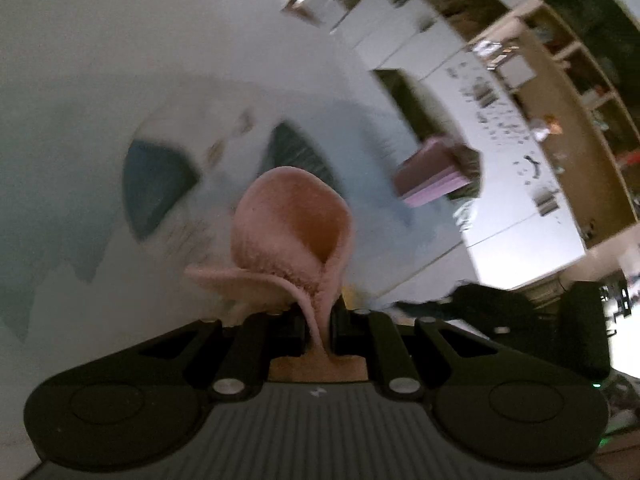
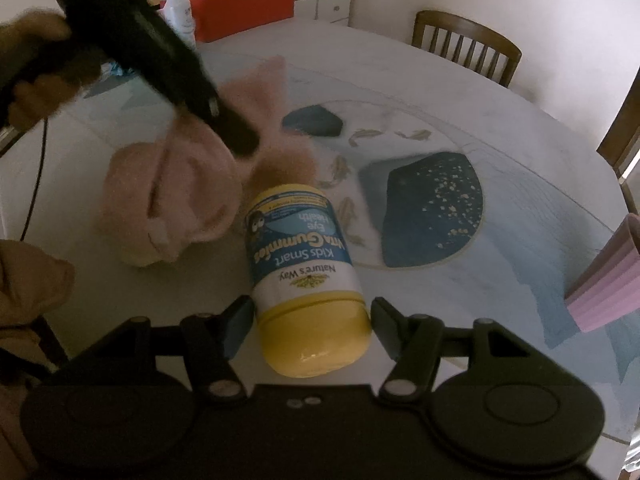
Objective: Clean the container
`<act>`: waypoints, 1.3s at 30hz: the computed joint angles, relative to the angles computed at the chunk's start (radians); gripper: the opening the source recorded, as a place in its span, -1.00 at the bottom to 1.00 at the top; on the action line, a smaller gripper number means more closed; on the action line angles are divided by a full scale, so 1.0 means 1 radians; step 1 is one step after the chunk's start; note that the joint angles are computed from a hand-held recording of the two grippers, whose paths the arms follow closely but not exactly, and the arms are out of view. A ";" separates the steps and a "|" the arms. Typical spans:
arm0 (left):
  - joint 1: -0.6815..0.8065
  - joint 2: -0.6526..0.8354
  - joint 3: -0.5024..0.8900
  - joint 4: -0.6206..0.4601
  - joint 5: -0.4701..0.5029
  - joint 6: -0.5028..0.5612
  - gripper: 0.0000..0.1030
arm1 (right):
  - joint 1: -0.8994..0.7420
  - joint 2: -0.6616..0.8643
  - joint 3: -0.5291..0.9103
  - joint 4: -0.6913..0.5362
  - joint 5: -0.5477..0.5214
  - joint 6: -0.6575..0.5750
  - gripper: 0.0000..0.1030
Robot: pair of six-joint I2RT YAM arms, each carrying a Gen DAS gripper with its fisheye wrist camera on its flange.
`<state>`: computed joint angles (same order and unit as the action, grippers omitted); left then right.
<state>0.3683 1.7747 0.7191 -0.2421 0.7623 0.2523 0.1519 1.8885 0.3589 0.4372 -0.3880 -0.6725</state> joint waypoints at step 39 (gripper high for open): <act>-0.166 0.089 0.010 0.028 0.013 -0.024 -0.79 | 0.013 0.030 0.047 -0.030 0.010 -0.027 0.24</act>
